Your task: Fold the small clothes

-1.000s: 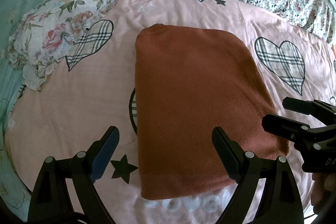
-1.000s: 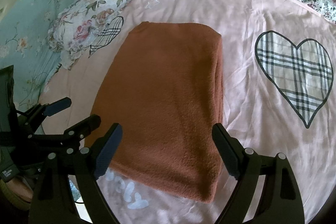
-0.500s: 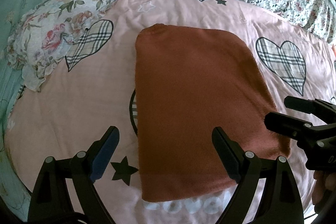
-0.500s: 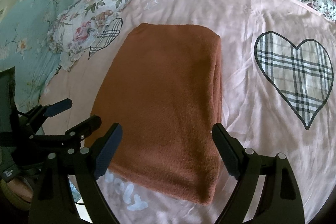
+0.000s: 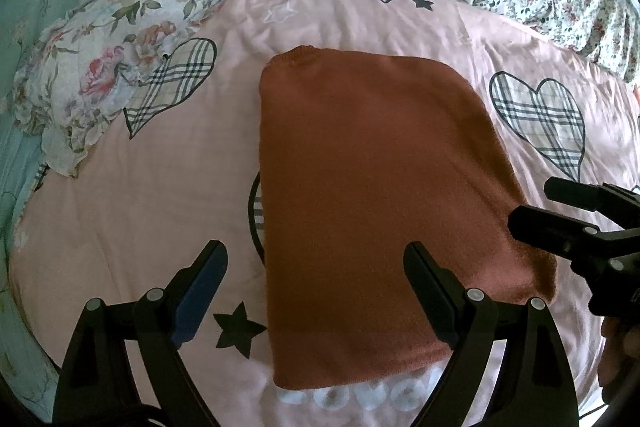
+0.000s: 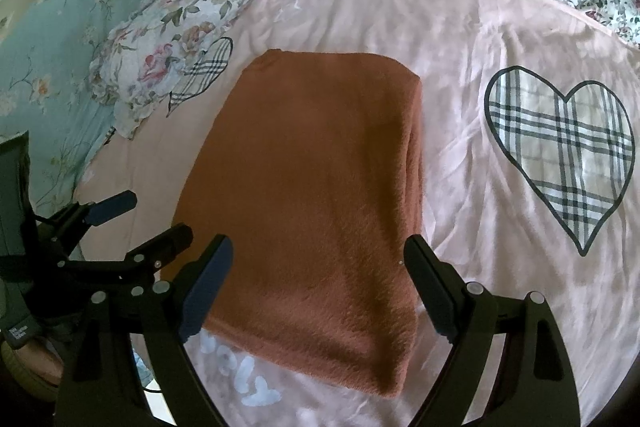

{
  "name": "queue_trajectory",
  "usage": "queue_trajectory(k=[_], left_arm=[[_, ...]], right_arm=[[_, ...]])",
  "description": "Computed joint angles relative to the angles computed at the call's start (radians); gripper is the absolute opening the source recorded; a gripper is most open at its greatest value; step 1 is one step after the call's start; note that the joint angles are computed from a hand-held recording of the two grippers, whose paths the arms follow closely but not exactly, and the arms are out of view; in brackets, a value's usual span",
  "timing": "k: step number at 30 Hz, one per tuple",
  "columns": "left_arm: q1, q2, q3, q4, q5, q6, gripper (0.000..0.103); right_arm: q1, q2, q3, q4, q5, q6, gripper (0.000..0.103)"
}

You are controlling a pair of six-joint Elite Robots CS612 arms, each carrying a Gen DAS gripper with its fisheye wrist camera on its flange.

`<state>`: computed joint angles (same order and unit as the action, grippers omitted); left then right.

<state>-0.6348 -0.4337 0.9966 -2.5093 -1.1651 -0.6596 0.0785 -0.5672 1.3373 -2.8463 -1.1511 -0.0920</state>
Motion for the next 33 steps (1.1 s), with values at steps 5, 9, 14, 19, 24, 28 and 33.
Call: queue_trajectory(k=[5, 9, 14, 19, 24, 28, 33], left_arm=[[0.000, 0.001, -0.002, 0.001, -0.001, 0.003, 0.090], [0.000, 0.001, -0.005, 0.001, 0.001, 0.007, 0.090], [0.001, 0.002, -0.008, 0.005, 0.003, 0.007, 0.091], [0.001, 0.003, -0.011, 0.005, 0.004, 0.007, 0.091], [0.001, 0.003, -0.012, 0.004, 0.006, 0.007, 0.091], [0.001, 0.003, -0.013, 0.007, 0.007, 0.007, 0.091], [0.001, 0.004, -0.013, 0.001, 0.017, 0.005, 0.091]], right_arm=[[-0.001, 0.002, -0.004, 0.000, 0.000, 0.001, 0.087], [-0.003, 0.005, -0.010, 0.004, 0.005, -0.004, 0.087], [-0.002, 0.003, -0.010, 0.002, 0.004, -0.007, 0.087], [-0.002, 0.002, -0.009, -0.003, 0.006, -0.006, 0.087], [-0.002, 0.002, -0.009, -0.004, 0.005, -0.002, 0.087], [-0.003, 0.003, -0.011, -0.001, 0.007, -0.006, 0.087], [-0.003, 0.005, -0.014, 0.002, 0.009, -0.008, 0.088]])
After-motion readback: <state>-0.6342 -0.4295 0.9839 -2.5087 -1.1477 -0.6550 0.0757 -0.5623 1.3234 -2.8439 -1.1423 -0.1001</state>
